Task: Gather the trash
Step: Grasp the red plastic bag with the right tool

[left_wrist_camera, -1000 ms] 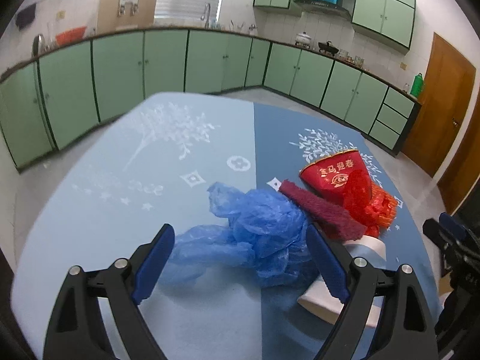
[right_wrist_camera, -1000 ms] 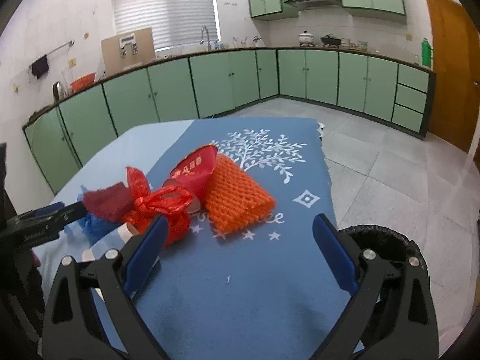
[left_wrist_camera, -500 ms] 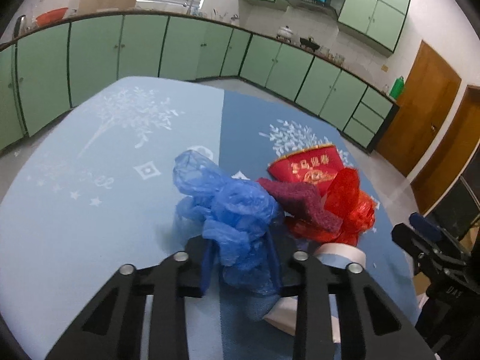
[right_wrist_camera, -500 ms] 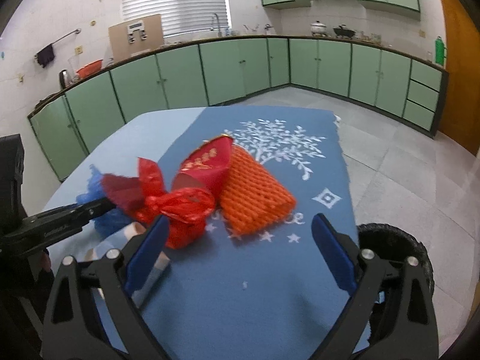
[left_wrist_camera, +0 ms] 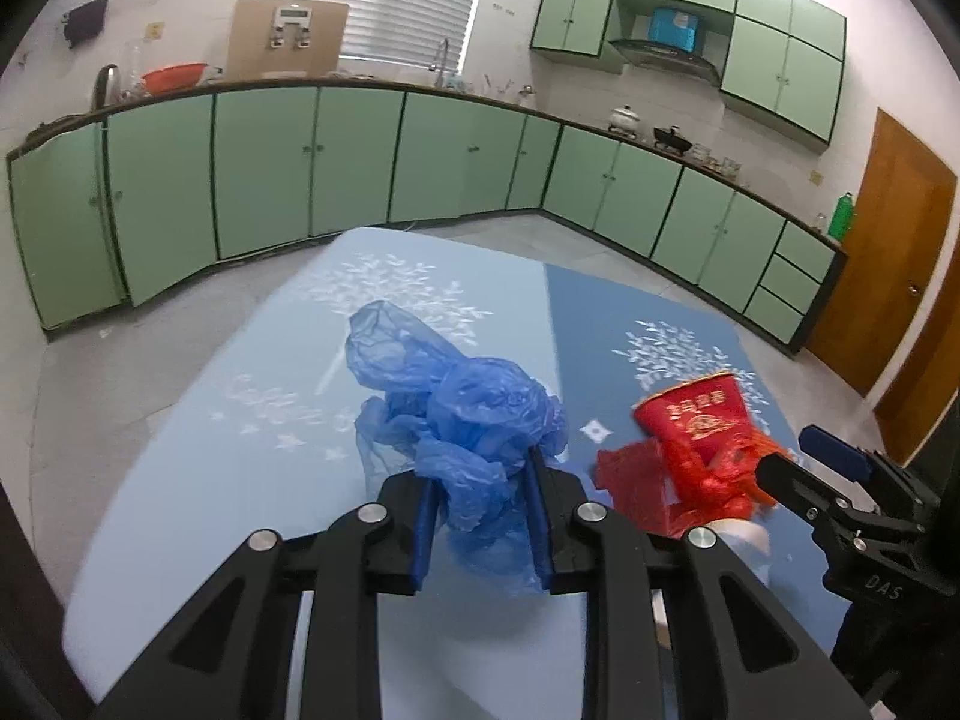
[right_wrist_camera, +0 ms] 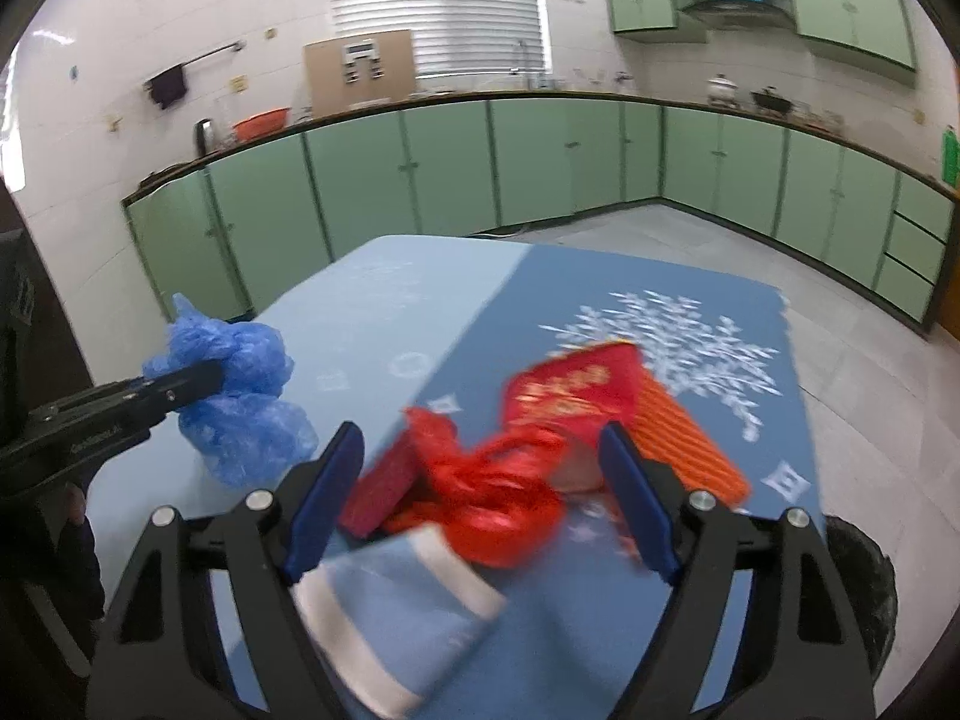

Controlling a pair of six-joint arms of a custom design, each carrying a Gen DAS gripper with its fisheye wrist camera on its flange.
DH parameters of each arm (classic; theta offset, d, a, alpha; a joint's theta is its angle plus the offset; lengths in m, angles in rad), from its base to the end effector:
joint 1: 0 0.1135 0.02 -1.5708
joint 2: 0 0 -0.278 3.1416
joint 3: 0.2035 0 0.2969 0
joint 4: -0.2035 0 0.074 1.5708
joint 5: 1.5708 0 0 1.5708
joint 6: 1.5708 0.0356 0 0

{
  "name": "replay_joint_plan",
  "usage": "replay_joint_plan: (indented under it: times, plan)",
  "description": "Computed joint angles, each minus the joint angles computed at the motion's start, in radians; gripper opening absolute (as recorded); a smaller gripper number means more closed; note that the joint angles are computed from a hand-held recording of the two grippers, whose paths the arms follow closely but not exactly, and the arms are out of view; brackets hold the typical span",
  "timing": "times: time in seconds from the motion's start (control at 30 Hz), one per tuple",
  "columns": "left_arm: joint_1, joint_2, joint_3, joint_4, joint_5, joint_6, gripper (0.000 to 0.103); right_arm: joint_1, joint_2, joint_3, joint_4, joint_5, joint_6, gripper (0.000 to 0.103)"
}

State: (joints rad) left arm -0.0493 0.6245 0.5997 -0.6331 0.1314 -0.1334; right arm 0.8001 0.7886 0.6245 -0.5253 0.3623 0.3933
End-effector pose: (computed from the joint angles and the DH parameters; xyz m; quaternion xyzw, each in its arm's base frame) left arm 0.1727 -0.0132 0.2620 -0.0087 0.8961 -0.0988 0.4326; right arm 0.1508 0.1372 0.2542 -0.1044 0.8868 0.1010 0.4386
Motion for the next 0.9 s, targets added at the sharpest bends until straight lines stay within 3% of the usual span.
replay_joint_plan:
  times: [0.2,0.4,0.6,0.77,0.9]
  plan:
    - [0.100,0.001,-0.016,-0.023,0.090,0.050,0.026,0.056,0.099,0.037,0.010,0.050,0.045,0.076]
    - [0.105,0.017,-0.034,-0.015,0.125,0.056,0.026,-0.003,0.125,0.027,-0.018,0.018,0.079,0.072]
    - [0.110,0.016,-0.046,-0.011,0.146,0.062,0.026,-0.070,0.164,0.019,0.003,-0.101,0.066,0.044]
    - [0.104,0.015,-0.038,-0.019,0.146,0.060,0.026,-0.081,0.139,0.012,0.017,-0.164,0.032,0.036]
    - [0.087,0.003,-0.024,-0.025,0.143,0.052,0.026,-0.063,0.086,0.012,0.013,-0.142,0.018,0.035]
